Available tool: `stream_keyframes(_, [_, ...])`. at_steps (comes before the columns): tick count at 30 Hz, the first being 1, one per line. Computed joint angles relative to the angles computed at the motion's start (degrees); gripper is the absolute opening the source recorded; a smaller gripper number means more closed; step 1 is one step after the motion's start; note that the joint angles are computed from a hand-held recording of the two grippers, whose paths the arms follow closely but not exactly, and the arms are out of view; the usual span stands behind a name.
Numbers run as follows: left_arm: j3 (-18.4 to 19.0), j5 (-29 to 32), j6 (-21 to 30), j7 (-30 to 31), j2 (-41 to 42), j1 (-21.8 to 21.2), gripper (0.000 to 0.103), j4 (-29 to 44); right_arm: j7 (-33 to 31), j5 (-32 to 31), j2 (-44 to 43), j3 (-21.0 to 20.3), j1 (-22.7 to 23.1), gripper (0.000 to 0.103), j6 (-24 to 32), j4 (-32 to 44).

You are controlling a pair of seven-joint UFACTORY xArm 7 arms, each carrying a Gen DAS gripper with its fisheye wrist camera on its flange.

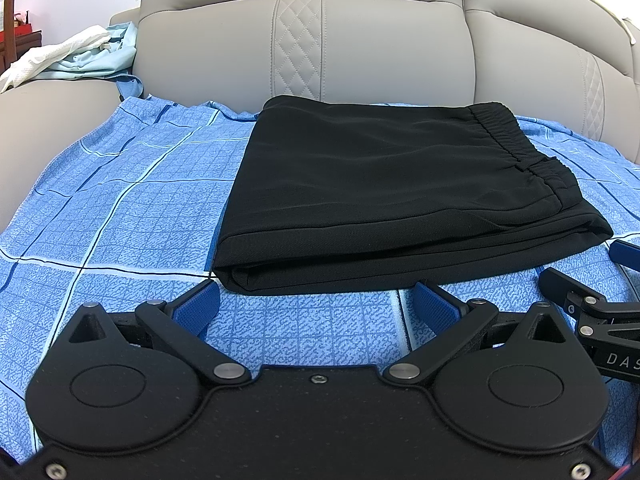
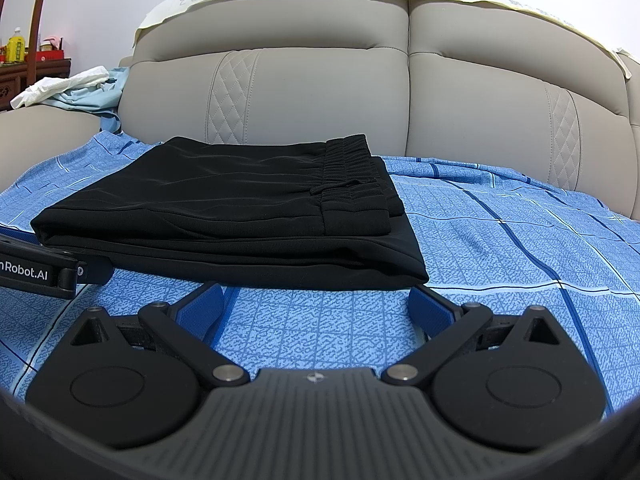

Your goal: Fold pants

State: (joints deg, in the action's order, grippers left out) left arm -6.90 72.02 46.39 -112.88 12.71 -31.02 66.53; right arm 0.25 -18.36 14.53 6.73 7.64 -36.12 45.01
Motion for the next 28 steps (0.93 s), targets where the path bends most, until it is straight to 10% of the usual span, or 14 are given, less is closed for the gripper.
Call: stream_keyframes(28, [0.1,0.6,-0.1,0.0,0.2,-0.1,0.103,0.3,-0.1,0.2,0.1,0.0,0.0,0.103,-0.1,0.0])
